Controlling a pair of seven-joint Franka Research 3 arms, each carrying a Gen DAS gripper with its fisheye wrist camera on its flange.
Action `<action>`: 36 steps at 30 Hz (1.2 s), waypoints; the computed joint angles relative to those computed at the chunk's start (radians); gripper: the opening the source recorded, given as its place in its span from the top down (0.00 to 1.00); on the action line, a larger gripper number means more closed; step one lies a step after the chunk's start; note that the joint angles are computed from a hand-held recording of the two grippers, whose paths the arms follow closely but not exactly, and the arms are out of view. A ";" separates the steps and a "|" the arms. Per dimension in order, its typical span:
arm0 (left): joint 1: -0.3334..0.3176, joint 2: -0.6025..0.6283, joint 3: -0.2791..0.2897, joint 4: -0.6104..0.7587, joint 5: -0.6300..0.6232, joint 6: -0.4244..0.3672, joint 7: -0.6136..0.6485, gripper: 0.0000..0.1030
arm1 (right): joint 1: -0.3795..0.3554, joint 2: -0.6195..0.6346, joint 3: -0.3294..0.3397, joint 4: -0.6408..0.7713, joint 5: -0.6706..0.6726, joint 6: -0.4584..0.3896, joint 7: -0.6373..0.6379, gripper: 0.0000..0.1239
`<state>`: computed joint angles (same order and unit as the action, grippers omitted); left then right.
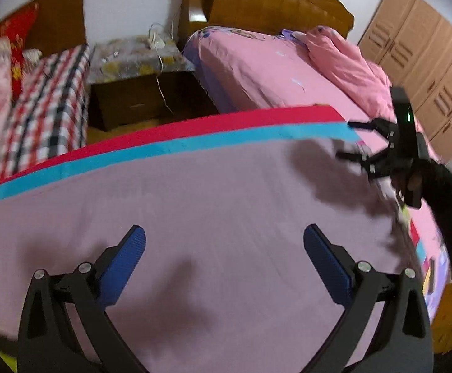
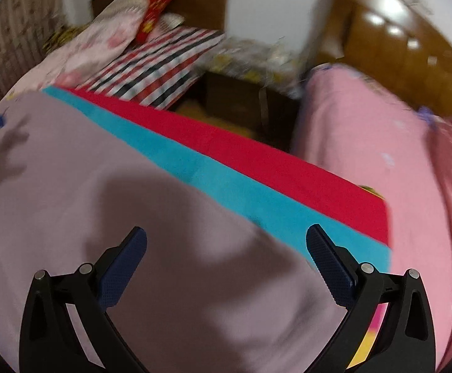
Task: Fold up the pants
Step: 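Close the right gripper on the sweatpants waistband while the left gripper grasps the fabric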
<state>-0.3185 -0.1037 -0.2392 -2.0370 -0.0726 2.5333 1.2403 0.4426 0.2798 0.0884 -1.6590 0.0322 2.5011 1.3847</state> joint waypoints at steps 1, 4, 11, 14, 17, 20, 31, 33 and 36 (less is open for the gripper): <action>0.002 0.037 0.009 0.025 -0.007 0.014 0.051 0.02 | -0.010 0.034 0.012 0.049 0.024 -0.037 -0.036 0.20; 0.021 0.124 0.012 0.076 -0.033 0.067 0.215 0.02 | -0.039 0.155 0.040 0.227 0.111 -0.203 -0.153 0.24; 0.072 0.326 -0.042 0.304 -0.033 -0.022 0.523 0.02 | -0.050 -0.002 0.054 0.008 0.238 -0.049 -0.347 0.88; 0.079 0.396 -0.059 0.408 -0.015 -0.125 0.618 0.02 | -0.014 -0.165 0.053 -0.203 0.202 0.143 -0.333 0.89; 0.074 0.408 -0.057 0.435 -0.002 -0.195 0.618 0.04 | 0.005 -0.310 0.069 -0.374 0.182 0.283 -0.307 0.89; 0.091 0.392 -0.067 0.432 -0.055 -0.260 0.626 0.58 | -0.001 -0.396 0.095 -0.472 0.096 0.368 -0.180 0.90; -0.042 -0.234 -0.166 -0.105 0.518 -0.080 0.083 0.89 | -0.010 -0.830 0.221 -0.838 -0.030 0.499 0.126 0.90; -0.080 -0.302 -0.224 -0.175 0.550 -0.132 -0.031 0.89 | 0.001 -0.920 0.254 -0.932 0.010 0.486 0.178 0.90; -0.141 -0.331 -0.276 -0.242 0.563 -0.162 -0.169 0.89 | 0.012 -1.021 0.300 -1.046 0.058 0.449 0.270 0.90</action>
